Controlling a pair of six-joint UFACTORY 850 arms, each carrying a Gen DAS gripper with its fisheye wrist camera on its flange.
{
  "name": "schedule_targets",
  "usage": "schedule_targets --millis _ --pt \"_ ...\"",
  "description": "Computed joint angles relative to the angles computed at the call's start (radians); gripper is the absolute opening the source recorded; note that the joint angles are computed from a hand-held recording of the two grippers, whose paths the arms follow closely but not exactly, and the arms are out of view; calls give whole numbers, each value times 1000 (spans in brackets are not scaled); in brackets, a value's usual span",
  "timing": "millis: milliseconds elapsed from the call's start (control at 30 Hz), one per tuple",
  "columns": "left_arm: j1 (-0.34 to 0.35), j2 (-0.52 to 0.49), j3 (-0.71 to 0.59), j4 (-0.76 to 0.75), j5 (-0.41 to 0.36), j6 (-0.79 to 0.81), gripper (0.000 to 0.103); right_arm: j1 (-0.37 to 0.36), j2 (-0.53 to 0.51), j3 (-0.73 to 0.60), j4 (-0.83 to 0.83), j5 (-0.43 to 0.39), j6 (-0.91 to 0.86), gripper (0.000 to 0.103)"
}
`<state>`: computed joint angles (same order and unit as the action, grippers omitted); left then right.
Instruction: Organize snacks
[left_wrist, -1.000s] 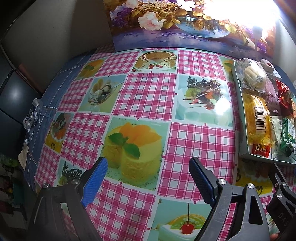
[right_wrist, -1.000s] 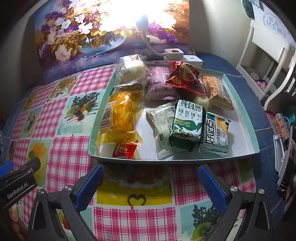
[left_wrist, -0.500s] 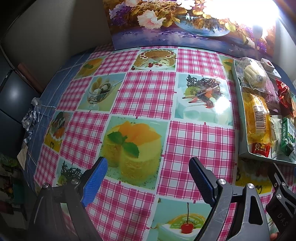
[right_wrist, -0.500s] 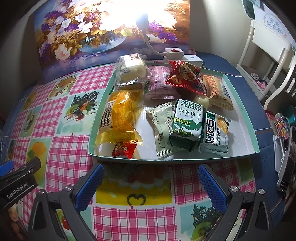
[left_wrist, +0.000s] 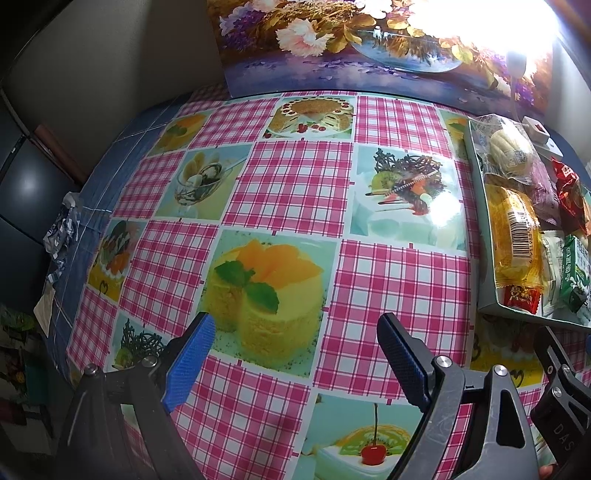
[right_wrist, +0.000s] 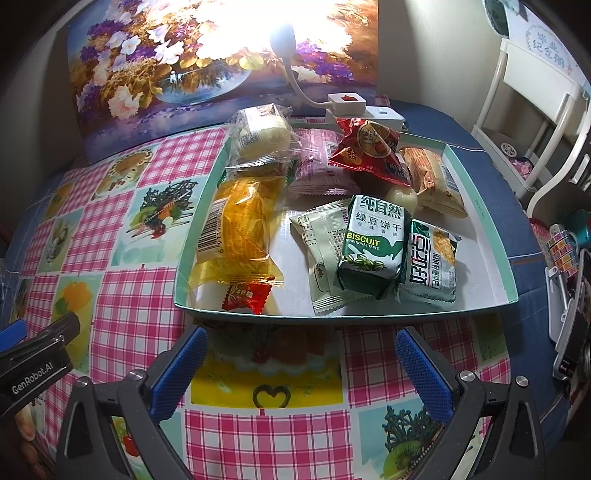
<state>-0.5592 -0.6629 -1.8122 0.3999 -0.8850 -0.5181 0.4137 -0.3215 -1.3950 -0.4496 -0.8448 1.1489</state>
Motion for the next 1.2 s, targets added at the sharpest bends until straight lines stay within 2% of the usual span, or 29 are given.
schedule_targets --millis 1200 --pt "0 3 -1 -8 3 3 90 0 -1 3 6 -2 -10 103"
